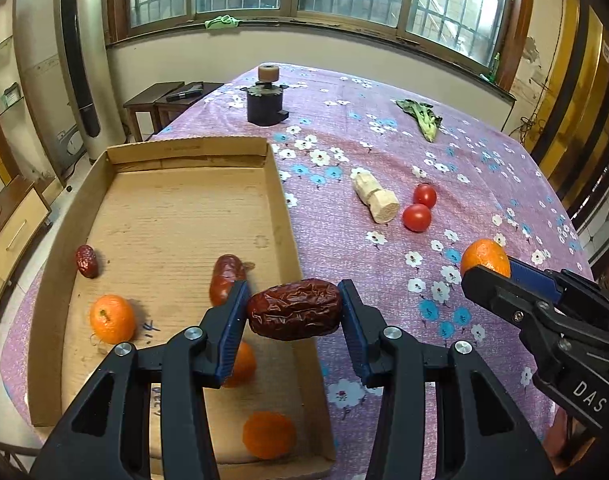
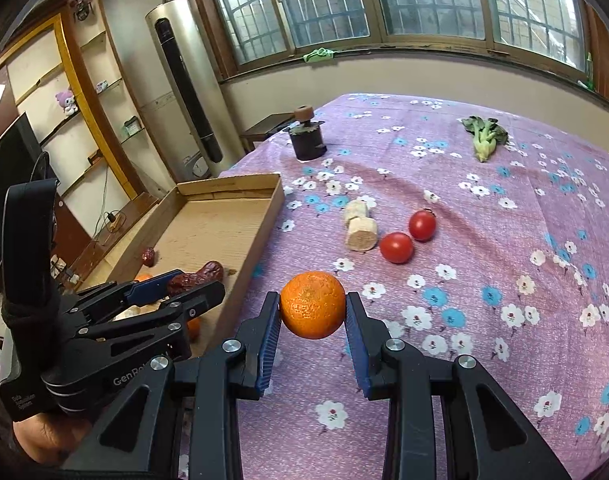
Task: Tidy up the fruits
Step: 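Carry the held date and mandarin over the cardboard tray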
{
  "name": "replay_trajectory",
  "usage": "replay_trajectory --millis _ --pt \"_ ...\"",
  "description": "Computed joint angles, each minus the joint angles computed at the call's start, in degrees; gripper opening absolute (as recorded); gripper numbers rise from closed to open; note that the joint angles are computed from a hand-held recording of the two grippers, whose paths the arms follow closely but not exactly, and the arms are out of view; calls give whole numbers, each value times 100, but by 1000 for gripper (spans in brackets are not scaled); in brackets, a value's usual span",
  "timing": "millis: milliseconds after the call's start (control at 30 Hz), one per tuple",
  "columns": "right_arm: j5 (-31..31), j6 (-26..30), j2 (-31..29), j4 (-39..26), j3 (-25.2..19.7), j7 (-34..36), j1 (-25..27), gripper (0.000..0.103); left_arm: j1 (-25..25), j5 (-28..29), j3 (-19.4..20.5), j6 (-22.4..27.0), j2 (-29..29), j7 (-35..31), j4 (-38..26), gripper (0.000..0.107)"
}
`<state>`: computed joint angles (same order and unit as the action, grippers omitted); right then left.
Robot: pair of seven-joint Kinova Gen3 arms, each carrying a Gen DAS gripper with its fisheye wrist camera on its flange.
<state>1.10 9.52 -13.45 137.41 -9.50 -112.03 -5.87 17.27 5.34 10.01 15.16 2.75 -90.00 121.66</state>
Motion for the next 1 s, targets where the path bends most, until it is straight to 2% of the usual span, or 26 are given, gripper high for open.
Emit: replay_trajectory --millis 400,767,1000 --pt "305 -43 350 -288 -360 -262 17 33 -238 163 -109 63 17 -260 -51 43" --pt "577 -95 644 -507 -353 -481 -170 33 -422 159 -182 108 75 -366 -124 44" --pt "762 -118 808 -602 -324 -650 -274 33 -627 500 -168 158 121 -750 -151 44"
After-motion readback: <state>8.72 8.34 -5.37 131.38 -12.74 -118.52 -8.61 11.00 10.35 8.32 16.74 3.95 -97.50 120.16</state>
